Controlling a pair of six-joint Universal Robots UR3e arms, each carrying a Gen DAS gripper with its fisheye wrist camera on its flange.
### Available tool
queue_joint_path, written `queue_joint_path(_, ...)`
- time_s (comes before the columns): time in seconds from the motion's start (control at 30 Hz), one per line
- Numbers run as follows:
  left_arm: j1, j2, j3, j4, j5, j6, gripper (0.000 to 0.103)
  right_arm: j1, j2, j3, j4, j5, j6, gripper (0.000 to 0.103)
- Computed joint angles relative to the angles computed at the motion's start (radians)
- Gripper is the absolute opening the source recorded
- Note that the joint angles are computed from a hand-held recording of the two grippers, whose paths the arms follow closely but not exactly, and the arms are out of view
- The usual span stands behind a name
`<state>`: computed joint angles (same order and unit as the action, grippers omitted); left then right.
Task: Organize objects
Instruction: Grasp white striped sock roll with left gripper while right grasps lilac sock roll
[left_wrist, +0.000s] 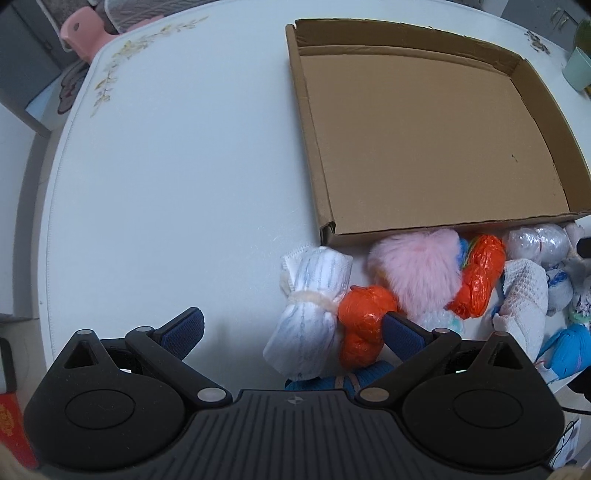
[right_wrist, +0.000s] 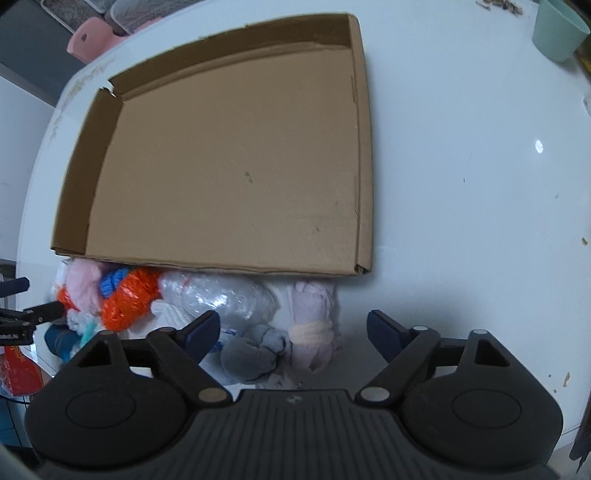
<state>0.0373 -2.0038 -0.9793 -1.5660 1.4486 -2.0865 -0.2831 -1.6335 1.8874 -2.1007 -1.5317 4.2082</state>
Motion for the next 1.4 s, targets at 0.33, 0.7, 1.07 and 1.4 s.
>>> queue_joint_path(0.33,0.003,-0.039,0.077,-0.021,0.033,-0.049,0.102,0.001,0.085,-0.066,0.005,0.002,-0.003,0.079)
queue_joint_path(0.7,-0.038,0.024,-0.164,0.268,0.113,-0.056,0.102,-0.002,0.188,-0.152,0.014,0.014,-0.004,0.068)
queue_joint_path(1.07,-0.051,0.007,-0.201,0.285,0.122,-0.082,0.08,-0.002,0.315,-0.289,0.035,0.025,-0.014,0.06)
queue_joint_path(1.4,-0.02,0.025,-0.187,0.218,0.071,-0.094,0.052,0.012,0.443,-0.5,0.16,0.006,-0.046,0.024)
